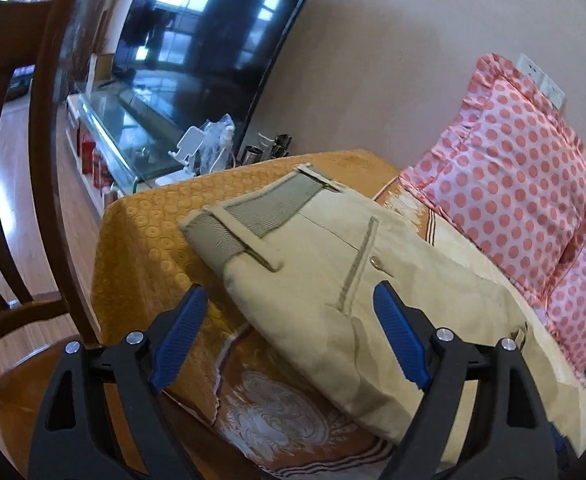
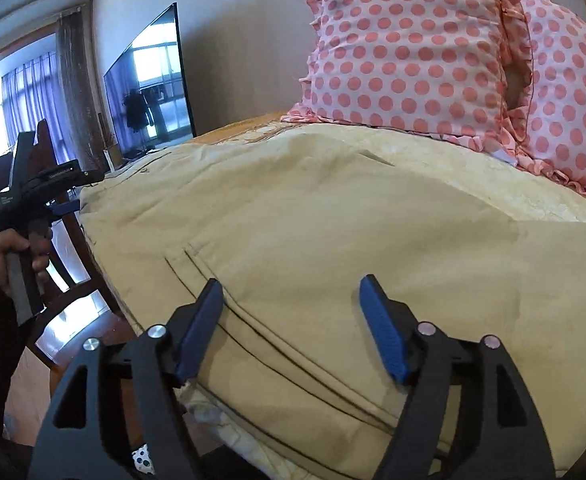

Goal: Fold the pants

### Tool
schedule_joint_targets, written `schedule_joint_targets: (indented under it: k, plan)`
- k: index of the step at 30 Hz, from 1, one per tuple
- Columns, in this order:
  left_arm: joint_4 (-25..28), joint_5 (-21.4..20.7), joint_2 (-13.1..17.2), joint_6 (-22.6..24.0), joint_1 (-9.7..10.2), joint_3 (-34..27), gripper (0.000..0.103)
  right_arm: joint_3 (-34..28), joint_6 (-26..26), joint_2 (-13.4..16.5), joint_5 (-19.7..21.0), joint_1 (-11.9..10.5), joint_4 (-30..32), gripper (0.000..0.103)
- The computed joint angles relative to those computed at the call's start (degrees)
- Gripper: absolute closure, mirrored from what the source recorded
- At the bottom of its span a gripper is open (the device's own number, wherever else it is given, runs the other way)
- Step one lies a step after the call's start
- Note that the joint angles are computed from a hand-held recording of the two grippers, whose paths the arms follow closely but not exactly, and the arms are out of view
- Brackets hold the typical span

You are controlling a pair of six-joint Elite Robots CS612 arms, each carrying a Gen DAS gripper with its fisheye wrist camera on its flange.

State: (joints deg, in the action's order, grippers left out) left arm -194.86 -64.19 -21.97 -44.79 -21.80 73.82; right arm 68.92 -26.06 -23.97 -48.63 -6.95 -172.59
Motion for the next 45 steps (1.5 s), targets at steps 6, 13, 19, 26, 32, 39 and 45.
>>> schedule_joint_targets:
  k: [6,13,19,26,32,39,45]
  plan:
    - [-1.4,-2.5,0.7,1.8,-0.23,-1.1,0.015,0.6,-0.5,-0.2,-1.2,0.4,-1.3,0.023]
    - [-0.7,-4.8,1.2,-0.3,-0.17,-2.7,0.014,1.8,6.4,0.4,-0.5,0.0,-7.6,0.023]
    - [-2.4,-7.6,1.9,-6.7,-0.03,-3.9,0.027,2.5,10.5,0.6,0.6,-0.7,-12.8,0.023]
    - [-2.6,-5.5,2.0,-8.4,-0.02,-4.9,0.089,2.0,15.2,1.2,1.9,-2.1,-15.9,0.023]
    - [-1.3,-4.9,1.4,0.8,-0.86,-7.4,0.094,2.1,20.0,1.4,3.5,-3.9,-20.7,0.022]
    - [0.1,-8.8,2.0,14.7,-3.09,-14.4,0.095,1.9,27.6,1.5,0.5,-6.4,-26.5,0.021]
    - [0.4,-21.0,3.9,31.2,-7.15,-20.9,0.095,2.8,33.4,1.2,-5.7,-8.3,-32.5,0.021]
